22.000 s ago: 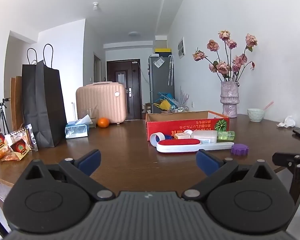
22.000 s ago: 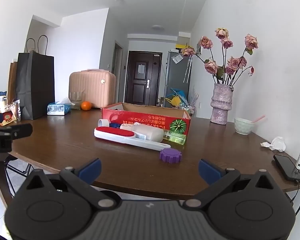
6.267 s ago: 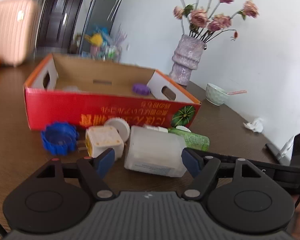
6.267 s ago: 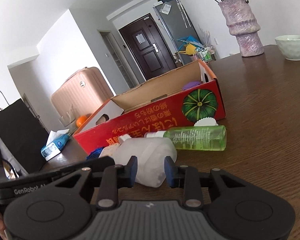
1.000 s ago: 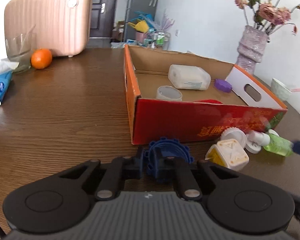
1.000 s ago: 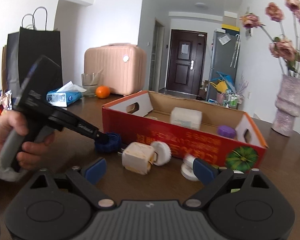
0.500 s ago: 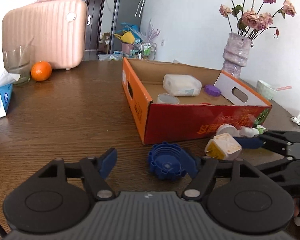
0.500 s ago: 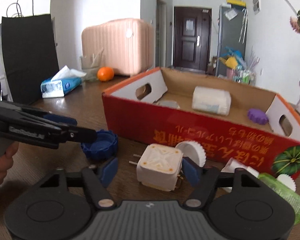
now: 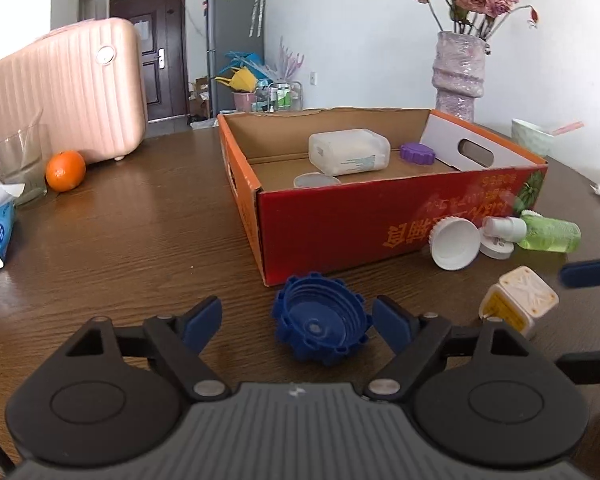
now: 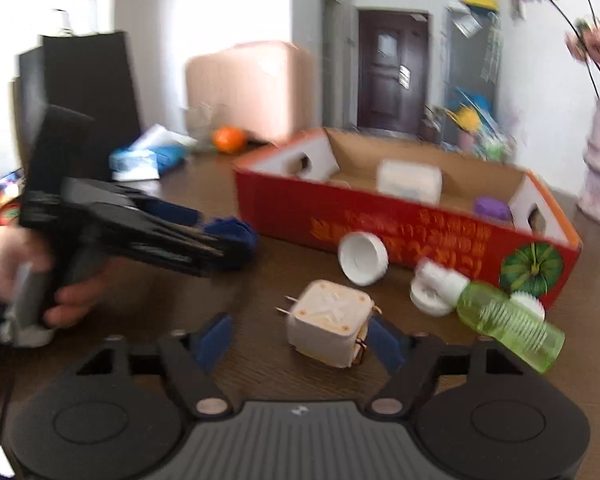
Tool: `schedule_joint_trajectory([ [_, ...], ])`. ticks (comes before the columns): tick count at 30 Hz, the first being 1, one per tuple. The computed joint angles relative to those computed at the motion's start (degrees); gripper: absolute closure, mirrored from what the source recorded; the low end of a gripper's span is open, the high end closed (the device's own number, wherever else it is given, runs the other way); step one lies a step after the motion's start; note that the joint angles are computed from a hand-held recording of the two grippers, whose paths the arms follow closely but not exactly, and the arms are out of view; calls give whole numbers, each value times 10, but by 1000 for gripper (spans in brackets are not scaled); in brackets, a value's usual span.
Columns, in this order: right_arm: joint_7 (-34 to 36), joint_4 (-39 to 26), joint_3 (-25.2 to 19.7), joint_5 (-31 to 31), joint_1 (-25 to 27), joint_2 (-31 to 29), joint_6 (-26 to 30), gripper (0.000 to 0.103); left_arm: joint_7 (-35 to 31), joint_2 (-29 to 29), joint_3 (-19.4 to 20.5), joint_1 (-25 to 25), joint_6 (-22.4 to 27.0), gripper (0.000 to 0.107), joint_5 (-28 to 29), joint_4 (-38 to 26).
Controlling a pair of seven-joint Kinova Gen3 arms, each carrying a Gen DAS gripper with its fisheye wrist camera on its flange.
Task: Organize rigid objects
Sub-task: 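Grasp the blue bottle cap with the left tool while the right tool grasps the white plug cube, then carry the blue cap and white cube into the box and open both tools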
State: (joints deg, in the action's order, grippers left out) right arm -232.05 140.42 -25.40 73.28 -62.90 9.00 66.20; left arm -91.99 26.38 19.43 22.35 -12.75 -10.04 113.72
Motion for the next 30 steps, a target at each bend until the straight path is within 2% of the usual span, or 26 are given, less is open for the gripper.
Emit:
schedule_joint_trajectory([
  [2, 42, -9, -6, -16, 2, 15, 30, 26, 4, 3, -9, 11, 12, 26, 11, -10],
  [4, 89, -19, -10, -15, 33, 28, 33, 26, 2, 6, -6, 10, 40, 41, 12, -24],
  [6, 111, -23, 19, -4, 36, 33, 14, 25, 1, 5, 5, -2, 38, 45, 13, -20],
  [9, 100, -16, 44, 35, 66, 26, -49, 27, -1, 3, 12, -12, 37, 46, 11, -15],
  [11, 78, -8, 53, 67, 91, 20, -87, 41, -4, 2, 13, -13, 36, 46, 9, -12],
  [12, 62, -7, 51, 77, 103, 20, -100, 44, -5, 2, 19, -18, 35, 46, 5, -11],
  [18, -4, 3, 45, 88, 105, 24, -95, 46, -2, 4, 52, -48, 40, 47, -11, -8],
  [19, -9, 4, 43, 85, 103, 24, -91, 46, -4, 2, 44, -41, 37, 52, -10, -6],
  [23, -31, 1, 33, 56, 79, 35, -51, 46, -21, -9, -11, 10, 30, 53, 11, -1],
  [27, -76, 1, 14, -4, 25, 42, 8, 46, -33, -19, -36, 35, 29, 53, 30, 7],
  [29, -102, 1, 5, -44, -11, 49, 48, 47, -28, -32, -19, 17, 11, 53, 26, 25],
  [30, -117, 1, 2, -62, -27, 51, 64, 47, -12, -38, 5, -8, 1, 53, 17, 34],
])
